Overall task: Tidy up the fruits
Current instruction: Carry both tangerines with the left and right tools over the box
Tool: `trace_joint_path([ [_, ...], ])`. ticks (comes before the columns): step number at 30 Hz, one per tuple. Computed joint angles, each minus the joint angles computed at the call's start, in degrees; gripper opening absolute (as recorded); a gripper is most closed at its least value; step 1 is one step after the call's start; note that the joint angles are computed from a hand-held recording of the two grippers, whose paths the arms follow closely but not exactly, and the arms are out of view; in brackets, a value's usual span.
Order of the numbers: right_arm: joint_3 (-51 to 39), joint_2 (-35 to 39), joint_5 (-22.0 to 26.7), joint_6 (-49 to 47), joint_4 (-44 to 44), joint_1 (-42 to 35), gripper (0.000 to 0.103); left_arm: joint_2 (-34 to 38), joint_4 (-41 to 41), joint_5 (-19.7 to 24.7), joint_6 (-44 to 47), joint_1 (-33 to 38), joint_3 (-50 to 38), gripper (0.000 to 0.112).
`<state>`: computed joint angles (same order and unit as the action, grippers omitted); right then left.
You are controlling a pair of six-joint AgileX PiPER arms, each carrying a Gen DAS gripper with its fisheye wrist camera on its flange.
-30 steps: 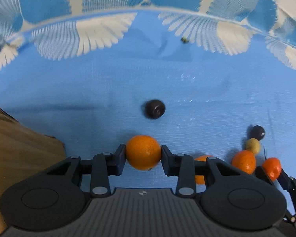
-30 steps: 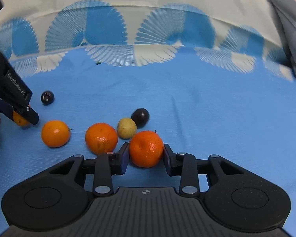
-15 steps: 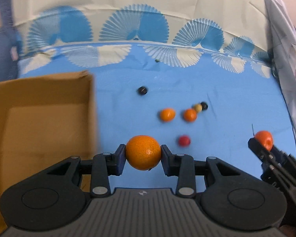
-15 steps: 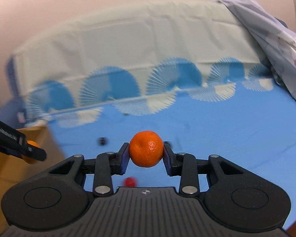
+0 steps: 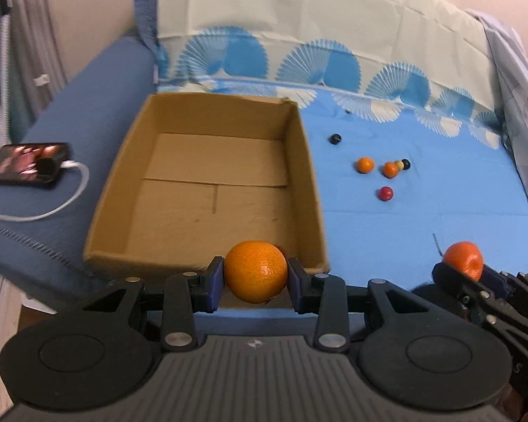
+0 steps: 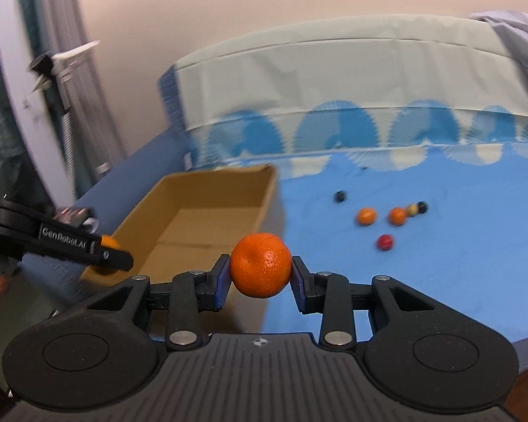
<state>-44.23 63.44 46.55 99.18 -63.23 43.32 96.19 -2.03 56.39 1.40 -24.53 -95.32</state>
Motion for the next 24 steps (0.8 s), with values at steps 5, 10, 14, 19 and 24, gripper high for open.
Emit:
trace_joint_path([
  [5,-4.5,3.1,8.6,1.5,-0.8,10.4,0.037,-7.4,-4.7,-2.5,4.7,4.5,8.3,0.041],
  [10,-7.0,4.2,14.8,1.4,-2.8,15.9,0.037,-10.8,-8.1,-3.6,6.9,7.3,11.3,0.041],
  [14,-8.3,4.7,17.6,0.9,-2.9,18.3,0.037,-12.6,-9.8,-4.2,7.8,8.2,13.0,0.041],
  [19,-9.2,5.3,19.1,0.7,-3.0,19.8,0.037,-14.2,-11.0,-4.7,9.1,8.9,14.6,0.041],
  [24,-9.5,5.3,18.9,-0.5,-2.9,20.0,0.037,-14.6,-12.1,-4.6,9.7,9.8,14.9,0.041],
])
